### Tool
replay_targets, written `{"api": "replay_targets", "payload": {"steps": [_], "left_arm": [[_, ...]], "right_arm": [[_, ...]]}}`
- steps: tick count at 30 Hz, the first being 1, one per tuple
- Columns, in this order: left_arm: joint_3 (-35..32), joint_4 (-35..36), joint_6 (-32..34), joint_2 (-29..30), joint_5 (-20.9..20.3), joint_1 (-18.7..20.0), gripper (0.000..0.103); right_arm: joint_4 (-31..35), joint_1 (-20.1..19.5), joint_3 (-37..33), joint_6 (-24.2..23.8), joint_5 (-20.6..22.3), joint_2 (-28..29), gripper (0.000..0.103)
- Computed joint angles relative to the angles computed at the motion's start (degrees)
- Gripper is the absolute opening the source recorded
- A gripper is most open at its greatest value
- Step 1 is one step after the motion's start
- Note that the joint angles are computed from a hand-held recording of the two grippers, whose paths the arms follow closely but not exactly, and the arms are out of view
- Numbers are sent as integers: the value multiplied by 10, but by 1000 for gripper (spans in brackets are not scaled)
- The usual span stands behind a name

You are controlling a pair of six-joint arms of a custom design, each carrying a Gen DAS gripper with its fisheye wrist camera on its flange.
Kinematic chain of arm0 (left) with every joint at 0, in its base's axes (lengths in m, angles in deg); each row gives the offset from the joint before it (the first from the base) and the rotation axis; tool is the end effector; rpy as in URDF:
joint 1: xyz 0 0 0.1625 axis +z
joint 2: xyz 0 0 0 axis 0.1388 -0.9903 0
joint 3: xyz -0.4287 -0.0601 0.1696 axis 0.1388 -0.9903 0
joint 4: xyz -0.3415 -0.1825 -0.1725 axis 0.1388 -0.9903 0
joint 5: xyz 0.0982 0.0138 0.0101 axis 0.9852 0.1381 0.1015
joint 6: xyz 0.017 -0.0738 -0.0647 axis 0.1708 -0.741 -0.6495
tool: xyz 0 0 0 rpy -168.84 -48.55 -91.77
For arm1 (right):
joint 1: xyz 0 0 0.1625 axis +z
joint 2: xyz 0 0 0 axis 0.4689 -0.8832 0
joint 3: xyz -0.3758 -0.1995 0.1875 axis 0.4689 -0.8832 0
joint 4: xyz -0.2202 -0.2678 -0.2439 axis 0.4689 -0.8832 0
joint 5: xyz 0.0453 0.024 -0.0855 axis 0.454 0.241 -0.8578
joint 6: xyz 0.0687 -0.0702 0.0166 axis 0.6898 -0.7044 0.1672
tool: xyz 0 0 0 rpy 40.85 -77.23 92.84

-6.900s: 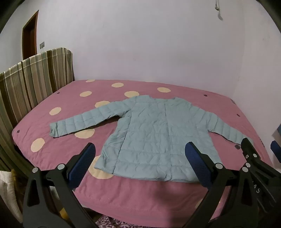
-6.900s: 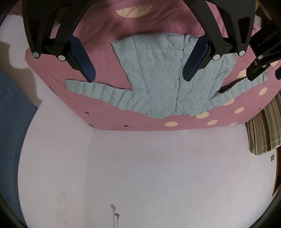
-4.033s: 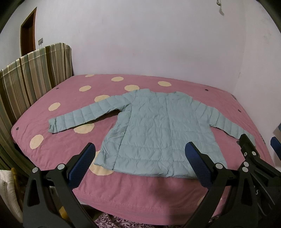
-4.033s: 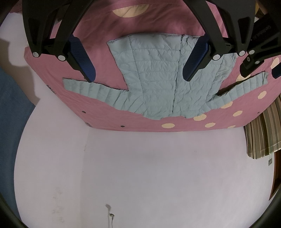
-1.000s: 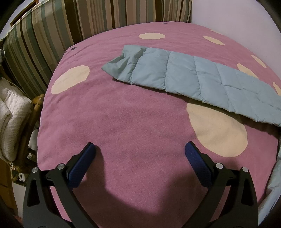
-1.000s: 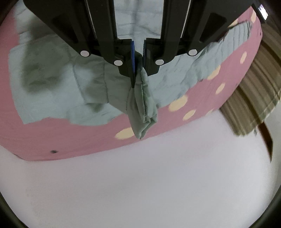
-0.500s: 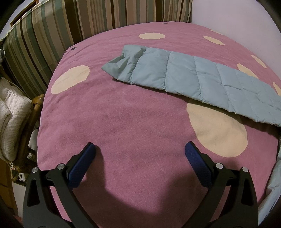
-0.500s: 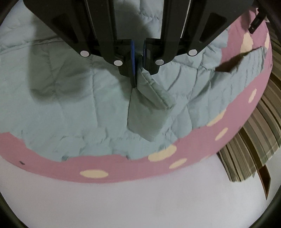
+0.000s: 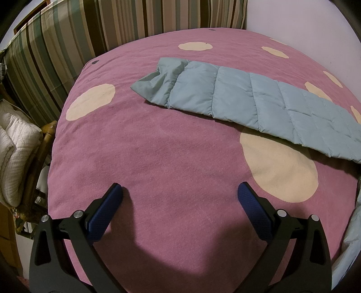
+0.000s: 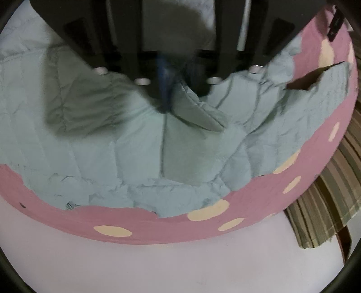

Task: Fold large clothes
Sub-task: 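Carry the sleeve across the jacket body with the right gripper and release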

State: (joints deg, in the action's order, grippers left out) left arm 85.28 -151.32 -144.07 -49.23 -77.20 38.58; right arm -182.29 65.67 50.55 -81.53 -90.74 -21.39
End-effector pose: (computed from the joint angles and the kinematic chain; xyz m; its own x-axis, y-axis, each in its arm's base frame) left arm -0.0678 -0.3821 0.1340 -0.2120 -0.9050 -0.3689 -0.1250 0.3995 -0.9082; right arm 0.1390 -0.6152 0.0971 -0.8012 -0.3116 0.5109 -0.5149 0.7940 -0.3232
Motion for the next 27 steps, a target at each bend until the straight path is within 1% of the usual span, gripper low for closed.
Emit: {"api": "replay_targets", "payload": {"steps": [1, 2, 4, 5, 7, 8, 9, 10, 11, 12, 15, 18, 20, 22, 25, 26, 27], "left_arm": [[1, 0, 0, -1, 0, 0, 101], [1, -1, 0, -1, 0, 0, 101], [1, -1, 0, -1, 1, 0, 101], [1, -1, 0, -1, 0, -1, 101], [0, -1, 0, 0, 0, 0, 101], [0, -1, 0, 0, 0, 0, 101], [0, 0, 0, 0, 0, 0, 101], [-1, 1, -1, 1, -1, 0, 101], [0, 1, -1, 0, -1, 0, 101], [0, 2, -1, 0, -1, 0, 101], [-1, 2, -1, 0, -1, 1, 101], [-2, 3, -1, 1, -1, 1, 101], [-3, 5, -2, 2, -2, 2, 101], [-5, 8, -3, 3, -3, 3, 101], [-4, 7, -4, 2, -3, 2, 101], [-3, 6, -4, 2, -2, 2, 101], [-3, 5, -4, 3, -2, 2, 101]], "right_arm": [[9, -2, 9, 4, 16, -12, 61], [10, -3, 20, 6, 32, -24, 65], [0, -7, 52, -12, 62, -57, 65], [-16, -9, 70, -30, 73, -77, 65], [-39, -20, 91, -53, 87, -111, 64], [-46, -25, 95, -56, 89, -124, 58], [-48, -37, 94, -56, 89, -143, 49], [-43, -51, 86, -52, 84, -159, 47], [-42, -65, 73, -45, 73, -170, 34], [-36, -78, 58, -39, 63, -175, 23], [-2, -123, 6, 0, 37, -178, 22], [38, -150, -32, -1, 0, -157, 22], [78, -165, -51, 2, -10, -139, 20], [68, -173, -51, -3, 9, -133, 20], [81, -162, -56, 6, 8, -141, 20], [85, -161, -55, 11, 23, -149, 20], [82, -157, -58, 13, 37, -155, 23]]}}
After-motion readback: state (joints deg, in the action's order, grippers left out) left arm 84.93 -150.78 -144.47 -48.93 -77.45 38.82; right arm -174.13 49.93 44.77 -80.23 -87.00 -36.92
